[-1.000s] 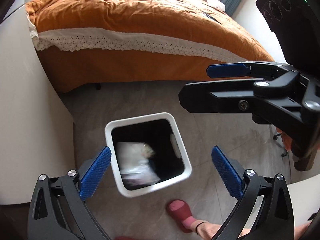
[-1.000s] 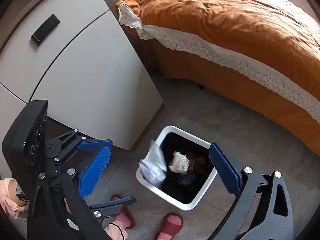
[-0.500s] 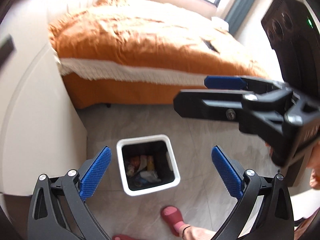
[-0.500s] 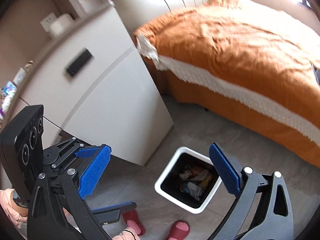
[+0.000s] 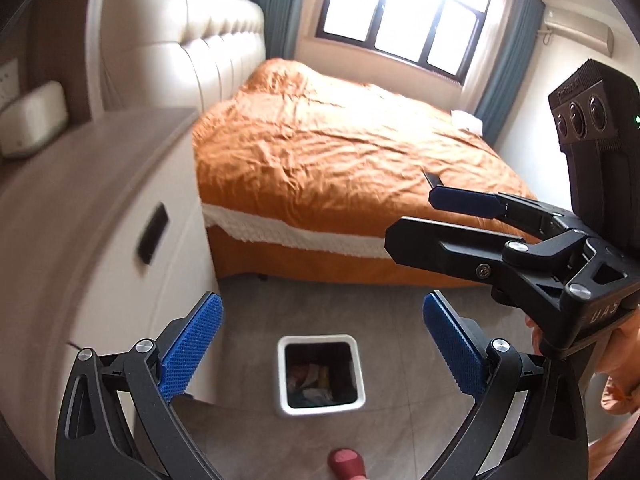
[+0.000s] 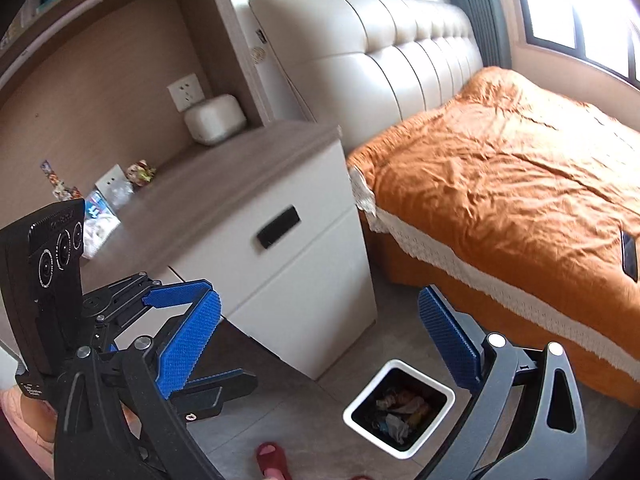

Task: Collect trash
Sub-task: 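Move both tools back toward the desk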

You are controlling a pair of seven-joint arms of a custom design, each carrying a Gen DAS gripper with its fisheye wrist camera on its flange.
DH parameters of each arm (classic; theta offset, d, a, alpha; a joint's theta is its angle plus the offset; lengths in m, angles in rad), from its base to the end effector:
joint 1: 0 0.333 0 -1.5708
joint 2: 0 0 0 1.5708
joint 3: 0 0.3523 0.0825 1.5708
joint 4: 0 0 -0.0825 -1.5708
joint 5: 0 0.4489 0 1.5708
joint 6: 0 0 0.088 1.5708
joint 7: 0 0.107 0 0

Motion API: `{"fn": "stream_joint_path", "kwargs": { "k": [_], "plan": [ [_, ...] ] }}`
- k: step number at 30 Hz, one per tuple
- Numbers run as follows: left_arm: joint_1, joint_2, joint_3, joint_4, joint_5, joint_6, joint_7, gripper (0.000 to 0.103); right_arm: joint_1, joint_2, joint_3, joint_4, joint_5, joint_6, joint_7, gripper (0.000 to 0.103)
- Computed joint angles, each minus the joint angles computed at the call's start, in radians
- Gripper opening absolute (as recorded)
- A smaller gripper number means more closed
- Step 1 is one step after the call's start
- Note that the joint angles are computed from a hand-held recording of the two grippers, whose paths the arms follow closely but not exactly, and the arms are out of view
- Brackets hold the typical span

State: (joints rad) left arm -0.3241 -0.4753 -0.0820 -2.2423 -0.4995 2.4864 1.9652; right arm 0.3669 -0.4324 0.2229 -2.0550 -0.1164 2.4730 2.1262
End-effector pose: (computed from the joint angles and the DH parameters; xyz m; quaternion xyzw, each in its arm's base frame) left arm 0.4624 -0.2045 0.6535 -0.4609 0.7955 -0.3789 0.1056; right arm 0.4193 0.3135 0.7354 -0.6788 0.6047 -0.1811 0.3751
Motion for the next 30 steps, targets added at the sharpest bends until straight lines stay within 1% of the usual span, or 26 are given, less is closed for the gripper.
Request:
{"fn": "stream_joint_path", "kwargs": {
  "k": [3,6,12,19,25,27,30],
  "plan": [
    [0.025,-0.032,-0.002,0.014,0.032,0.004,-0.030,0.098,0.006,0.024,0.009,0.050,-0.014,0.000,-0.017,0.099],
    [0.068,-0.067,-0.010,0.014,0.093,0.029,-0.082,0.098,0.018,0.059,0.016,0.107,-0.020,0.007,-0.039,0.099],
    [0.140,-0.136,0.016,0.001,0.193,0.033,-0.164,0.098,0.063,0.186,0.031,0.266,-0.037,0.025,-0.109,0.099],
    [0.242,-0.196,0.065,-0.009,0.301,0.001,-0.208,0.098,0.159,0.404,0.041,0.515,-0.051,0.022,-0.208,0.099],
    [0.320,-0.213,0.111,-0.005,0.350,-0.006,-0.219,0.098,0.262,0.605,0.024,0.757,-0.044,-0.013,-0.289,0.099],
    [0.340,-0.212,0.128,-0.003,0.356,-0.007,-0.213,0.098,0.294,0.670,0.014,0.841,-0.038,-0.034,-0.323,0.099],
    [0.371,-0.209,0.148,-0.008,0.366,-0.004,-0.202,0.098,0.346,0.798,-0.001,1.019,-0.024,-0.096,-0.391,0.099]
  ]
}}
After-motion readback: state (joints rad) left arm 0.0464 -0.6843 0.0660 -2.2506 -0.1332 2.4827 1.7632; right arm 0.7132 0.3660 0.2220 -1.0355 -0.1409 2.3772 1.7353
